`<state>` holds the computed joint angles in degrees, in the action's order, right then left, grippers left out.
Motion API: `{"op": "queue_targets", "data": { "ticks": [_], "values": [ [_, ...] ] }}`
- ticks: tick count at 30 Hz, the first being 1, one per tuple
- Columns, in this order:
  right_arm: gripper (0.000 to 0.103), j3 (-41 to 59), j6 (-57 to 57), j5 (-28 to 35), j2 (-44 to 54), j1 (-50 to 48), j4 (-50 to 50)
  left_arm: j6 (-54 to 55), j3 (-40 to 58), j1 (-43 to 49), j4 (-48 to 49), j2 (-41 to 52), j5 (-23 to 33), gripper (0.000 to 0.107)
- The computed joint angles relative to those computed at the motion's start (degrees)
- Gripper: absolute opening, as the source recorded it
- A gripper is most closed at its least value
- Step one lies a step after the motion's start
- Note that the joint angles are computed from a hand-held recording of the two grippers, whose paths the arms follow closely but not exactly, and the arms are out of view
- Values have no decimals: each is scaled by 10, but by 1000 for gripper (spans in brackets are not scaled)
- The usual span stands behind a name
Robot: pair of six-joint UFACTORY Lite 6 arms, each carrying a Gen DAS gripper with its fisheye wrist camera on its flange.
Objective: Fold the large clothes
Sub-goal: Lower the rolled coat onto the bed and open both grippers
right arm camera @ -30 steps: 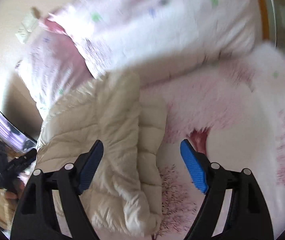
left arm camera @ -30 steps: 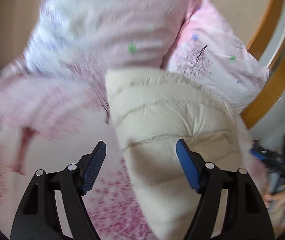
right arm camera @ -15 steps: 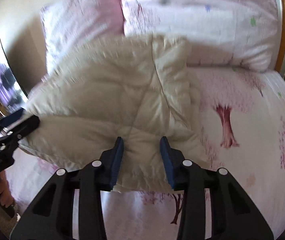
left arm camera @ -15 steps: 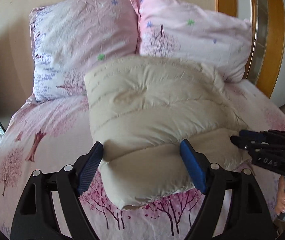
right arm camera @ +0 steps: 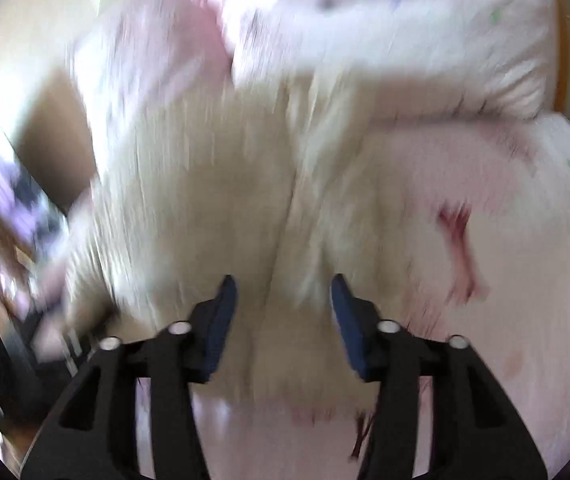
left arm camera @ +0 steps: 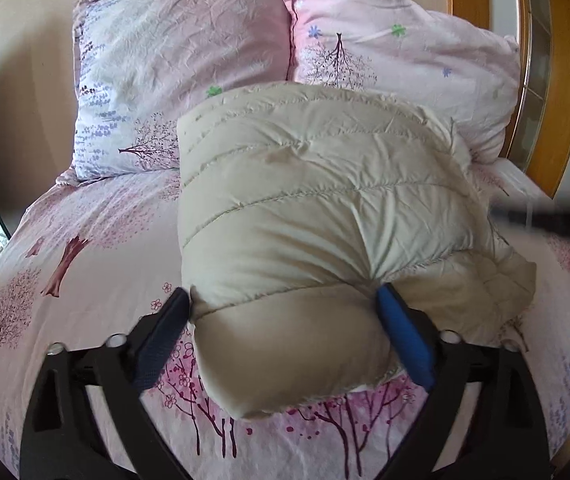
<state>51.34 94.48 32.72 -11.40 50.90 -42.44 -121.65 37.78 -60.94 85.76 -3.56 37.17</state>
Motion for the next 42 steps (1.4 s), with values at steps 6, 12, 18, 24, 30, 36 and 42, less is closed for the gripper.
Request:
{"op": "queue_targets", "data": {
  "ticks": [6, 12, 18, 24, 30, 36, 42],
  "values": [
    [46, 143, -240, -87, 148, -142, 171, 34, 34, -39, -55, 26, 64, 102],
    [42, 263, -476, -29, 322, -221, 407, 40, 50, -35, -67, 37, 44, 102],
    [43, 207, -500, -52, 278, -237, 443, 56, 73, -57, -83, 62, 69, 102],
    [43, 7, -256, -71, 31, -144, 230, 42, 56, -74, -88, 44, 77, 102],
    [44, -55, -64, 58, -67, 16, 67, 37, 48, -93, -100, 33, 89, 102],
    [44, -78, -87, 26, -7, 19, 121, 9, 15, -111, -106, -3, 85, 102],
    [61, -55, -97, 30, 17, 10, 116, -12, -20, -155, -138, -55, 128, 102]
  ]
}}
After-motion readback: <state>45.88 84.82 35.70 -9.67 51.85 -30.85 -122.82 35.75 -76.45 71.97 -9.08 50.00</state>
